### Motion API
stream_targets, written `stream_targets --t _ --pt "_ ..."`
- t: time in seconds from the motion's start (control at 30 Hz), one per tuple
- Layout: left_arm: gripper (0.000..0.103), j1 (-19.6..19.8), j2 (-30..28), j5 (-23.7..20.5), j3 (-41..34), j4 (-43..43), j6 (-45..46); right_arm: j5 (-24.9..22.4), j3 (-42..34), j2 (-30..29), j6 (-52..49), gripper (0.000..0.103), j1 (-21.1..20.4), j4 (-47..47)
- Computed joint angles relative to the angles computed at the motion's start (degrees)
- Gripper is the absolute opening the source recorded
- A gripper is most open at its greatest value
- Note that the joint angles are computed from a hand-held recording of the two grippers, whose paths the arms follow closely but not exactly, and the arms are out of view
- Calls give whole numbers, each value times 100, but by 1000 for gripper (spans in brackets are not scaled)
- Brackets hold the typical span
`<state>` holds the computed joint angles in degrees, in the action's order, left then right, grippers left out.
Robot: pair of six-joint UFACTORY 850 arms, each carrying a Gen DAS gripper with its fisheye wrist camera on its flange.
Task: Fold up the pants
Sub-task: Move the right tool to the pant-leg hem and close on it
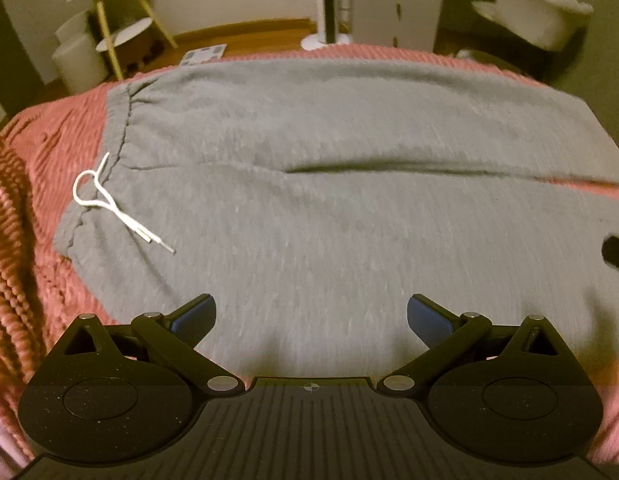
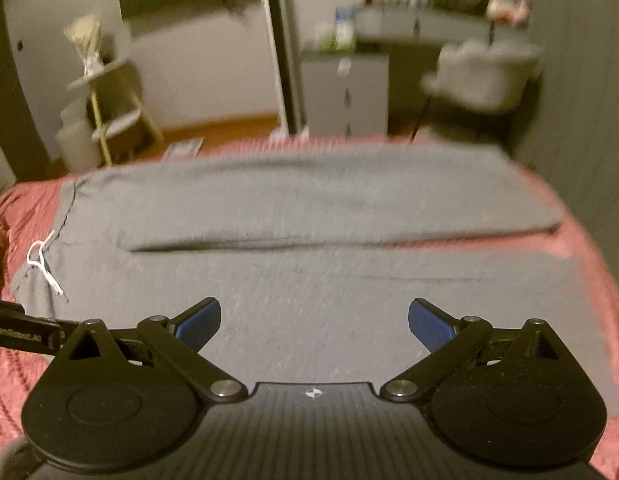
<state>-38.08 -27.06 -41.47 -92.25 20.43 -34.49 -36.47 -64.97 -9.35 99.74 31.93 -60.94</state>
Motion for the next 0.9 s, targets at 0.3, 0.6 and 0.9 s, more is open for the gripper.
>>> stream_targets --t 0.3,0.6,0.9 --pt "103 136 -681 -22 -601 1279 -1315 1369 -1693 -1556 173 100 -1930 858" --pt "103 447 -1157 355 -1026 1263 -1405 50 -5221 -4189 -2000 92 -2782 3533" --pt "103 411 -1359 401 -1059 1511 -1366 -2049 -7672 -5748 -2695 36 -2716 3468"
